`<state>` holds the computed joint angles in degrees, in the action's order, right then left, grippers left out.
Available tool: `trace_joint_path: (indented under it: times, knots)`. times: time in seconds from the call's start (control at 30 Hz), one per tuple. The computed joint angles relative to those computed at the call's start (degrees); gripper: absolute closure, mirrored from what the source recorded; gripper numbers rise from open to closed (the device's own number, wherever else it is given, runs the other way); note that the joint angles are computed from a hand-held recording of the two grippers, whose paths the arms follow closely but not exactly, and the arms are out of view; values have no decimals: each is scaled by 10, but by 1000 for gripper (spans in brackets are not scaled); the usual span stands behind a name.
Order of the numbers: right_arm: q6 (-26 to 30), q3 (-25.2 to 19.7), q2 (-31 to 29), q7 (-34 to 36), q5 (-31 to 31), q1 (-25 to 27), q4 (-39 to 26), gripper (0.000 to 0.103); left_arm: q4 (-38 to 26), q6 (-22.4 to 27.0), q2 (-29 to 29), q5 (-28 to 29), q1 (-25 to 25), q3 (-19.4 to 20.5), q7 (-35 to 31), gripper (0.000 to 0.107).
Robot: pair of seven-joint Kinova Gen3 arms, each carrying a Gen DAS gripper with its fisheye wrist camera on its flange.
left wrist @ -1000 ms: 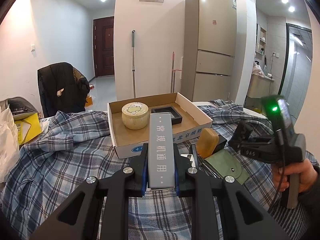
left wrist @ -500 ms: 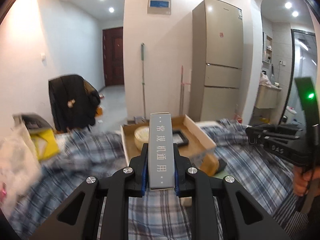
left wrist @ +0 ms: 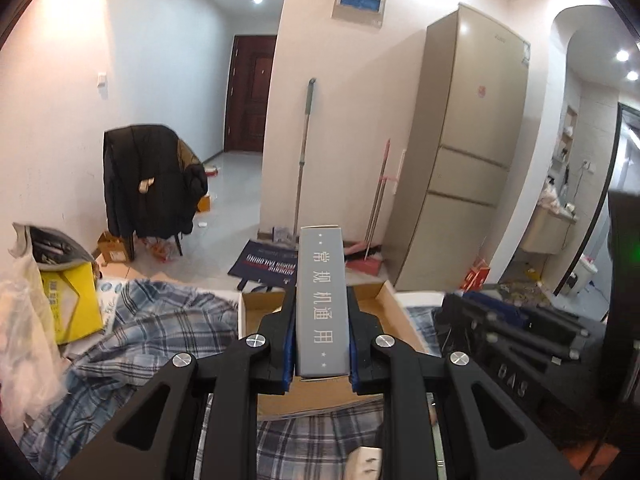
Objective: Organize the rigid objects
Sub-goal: 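Carry the white box and black block toward the cardboard box with both grippers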
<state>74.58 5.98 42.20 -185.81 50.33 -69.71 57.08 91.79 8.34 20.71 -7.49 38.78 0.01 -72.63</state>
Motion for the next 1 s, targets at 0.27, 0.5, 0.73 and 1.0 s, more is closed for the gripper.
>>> trace_joint_path:
  times: [0.27,0.5,0.73,1.0]
  knots:
    - [-102,6,5,-114,14,33,105,86,-64,55,100,1,-28,32,-39,86]
    - [-126,7,-1,-203,13,55,162,87,-84,74,135,9,-19,20,-51,86]
    - [-131,-3,-3,-209,11,67,174,86,-108,115,151,2,-10,7,-17,86]
    - [-128,-1,-6,-222,27,60,180,86,-131,133,176,-12,-5,0,7,86]
